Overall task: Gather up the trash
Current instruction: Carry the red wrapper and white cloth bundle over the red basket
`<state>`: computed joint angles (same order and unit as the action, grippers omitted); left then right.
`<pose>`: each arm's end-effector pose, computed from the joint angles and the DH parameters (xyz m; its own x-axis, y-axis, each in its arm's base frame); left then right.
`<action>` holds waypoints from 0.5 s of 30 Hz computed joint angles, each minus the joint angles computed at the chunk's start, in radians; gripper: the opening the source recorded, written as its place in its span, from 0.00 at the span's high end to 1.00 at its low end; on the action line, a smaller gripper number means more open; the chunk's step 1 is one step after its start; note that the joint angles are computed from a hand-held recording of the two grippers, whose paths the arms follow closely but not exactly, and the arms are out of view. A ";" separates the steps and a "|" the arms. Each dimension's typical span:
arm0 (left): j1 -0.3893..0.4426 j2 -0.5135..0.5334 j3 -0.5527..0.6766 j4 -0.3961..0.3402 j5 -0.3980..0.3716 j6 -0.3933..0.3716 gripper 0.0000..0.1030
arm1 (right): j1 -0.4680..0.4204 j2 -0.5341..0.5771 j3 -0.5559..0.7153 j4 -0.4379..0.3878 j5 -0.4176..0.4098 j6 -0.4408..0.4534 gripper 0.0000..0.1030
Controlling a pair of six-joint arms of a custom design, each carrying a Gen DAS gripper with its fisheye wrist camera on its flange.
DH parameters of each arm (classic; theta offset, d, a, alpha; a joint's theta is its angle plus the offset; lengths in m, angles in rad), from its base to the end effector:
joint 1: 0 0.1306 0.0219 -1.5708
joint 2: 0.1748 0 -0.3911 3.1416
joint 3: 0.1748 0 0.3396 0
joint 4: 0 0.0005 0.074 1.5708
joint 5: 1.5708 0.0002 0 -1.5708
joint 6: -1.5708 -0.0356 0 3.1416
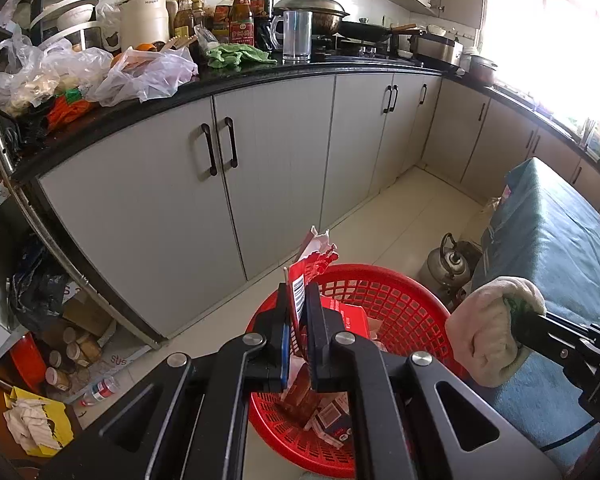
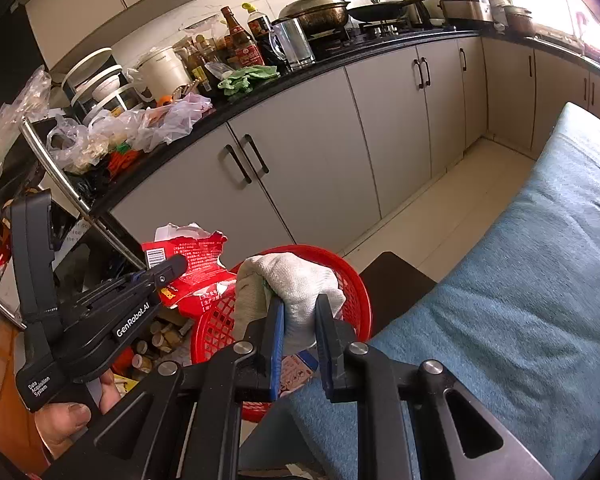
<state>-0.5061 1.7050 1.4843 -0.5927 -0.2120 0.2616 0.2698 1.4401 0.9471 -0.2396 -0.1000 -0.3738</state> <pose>0.4816 -0.2590 0.3496 -0.7038 0.1010 -0.7032 0.1713 0.9848 -0.0300 0.4035 0.1148 0.2873 -0.7231 0.1770 -0.6677 -0.0781 0.9395 0.3336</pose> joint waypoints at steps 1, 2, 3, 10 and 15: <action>0.000 0.003 0.004 -0.003 0.001 0.000 0.94 | -0.001 0.005 0.003 0.000 -0.002 0.000 0.84; 0.000 0.007 0.008 -0.005 0.001 0.000 0.94 | -0.002 0.010 0.007 0.001 -0.004 0.000 0.84; 0.000 0.010 0.010 -0.007 0.000 0.000 0.94 | -0.004 0.017 0.011 0.002 -0.008 0.001 0.84; 0.005 0.033 0.033 -0.018 -0.002 0.000 0.94 | -0.029 0.058 0.031 0.028 -0.048 0.009 0.84; 0.009 0.058 0.052 -0.032 -0.002 0.008 0.94 | -0.049 0.084 0.033 0.044 -0.084 0.001 0.84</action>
